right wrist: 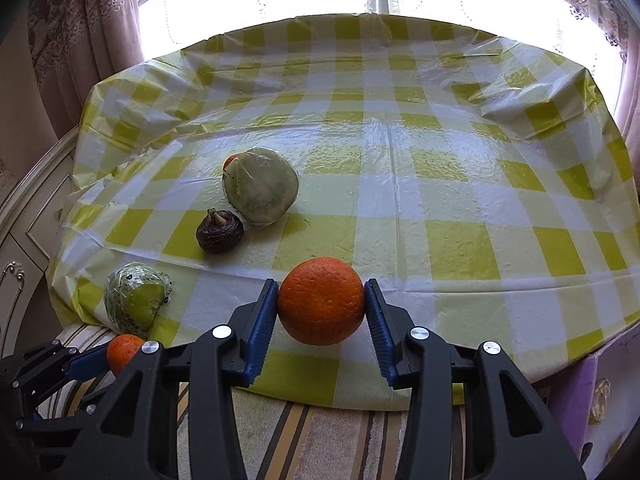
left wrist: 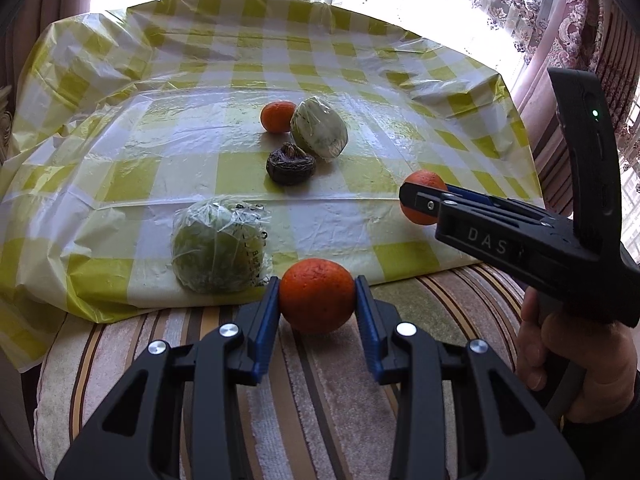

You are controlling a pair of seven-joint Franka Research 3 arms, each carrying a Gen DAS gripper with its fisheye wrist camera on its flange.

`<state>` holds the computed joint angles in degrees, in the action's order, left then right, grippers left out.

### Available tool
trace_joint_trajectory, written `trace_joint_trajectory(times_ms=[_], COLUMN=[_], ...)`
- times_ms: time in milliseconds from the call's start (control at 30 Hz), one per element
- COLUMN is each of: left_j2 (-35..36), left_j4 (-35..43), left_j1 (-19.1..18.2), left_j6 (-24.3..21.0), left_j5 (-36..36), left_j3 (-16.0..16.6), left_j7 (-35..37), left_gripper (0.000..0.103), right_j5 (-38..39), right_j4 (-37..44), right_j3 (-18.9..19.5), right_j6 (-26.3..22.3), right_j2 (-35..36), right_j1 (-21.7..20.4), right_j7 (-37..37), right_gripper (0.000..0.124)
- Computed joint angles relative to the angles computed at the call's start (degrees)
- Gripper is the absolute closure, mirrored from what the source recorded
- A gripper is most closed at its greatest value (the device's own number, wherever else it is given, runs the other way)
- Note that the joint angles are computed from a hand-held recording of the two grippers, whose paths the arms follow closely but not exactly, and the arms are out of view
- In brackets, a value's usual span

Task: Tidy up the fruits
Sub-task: 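Grasp an orange with the left tool while the right tool grasps another orange, then lift both held oranges and carry them over the purple box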

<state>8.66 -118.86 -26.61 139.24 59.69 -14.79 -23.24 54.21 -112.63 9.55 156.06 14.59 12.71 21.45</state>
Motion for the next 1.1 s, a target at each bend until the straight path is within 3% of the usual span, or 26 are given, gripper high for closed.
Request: trace_joint_trajectory(times_ms=[667, 1100], left_j2=[9.6, 23.2], left_j4=[14.2, 33.5], left_j1=[-4.0, -9.3], left_j6=[-2.6, -2.2], left_j5=[-3.1, -7.9], left_j3=[1.7, 4.9], left_j7=[12.9, 28.5], left_gripper=[0.066, 0.066], right_j5=[5.4, 6.0], right_j4=[-3.4, -3.6], right_j3=[-4.4, -7.4], right_j6=[-4.7, -4.7], right_j2=[-4.5, -4.3], right_j1=[-4.7, -9.4], right_j7=[-4.6, -4.4], right_gripper=[0.081, 0.081])
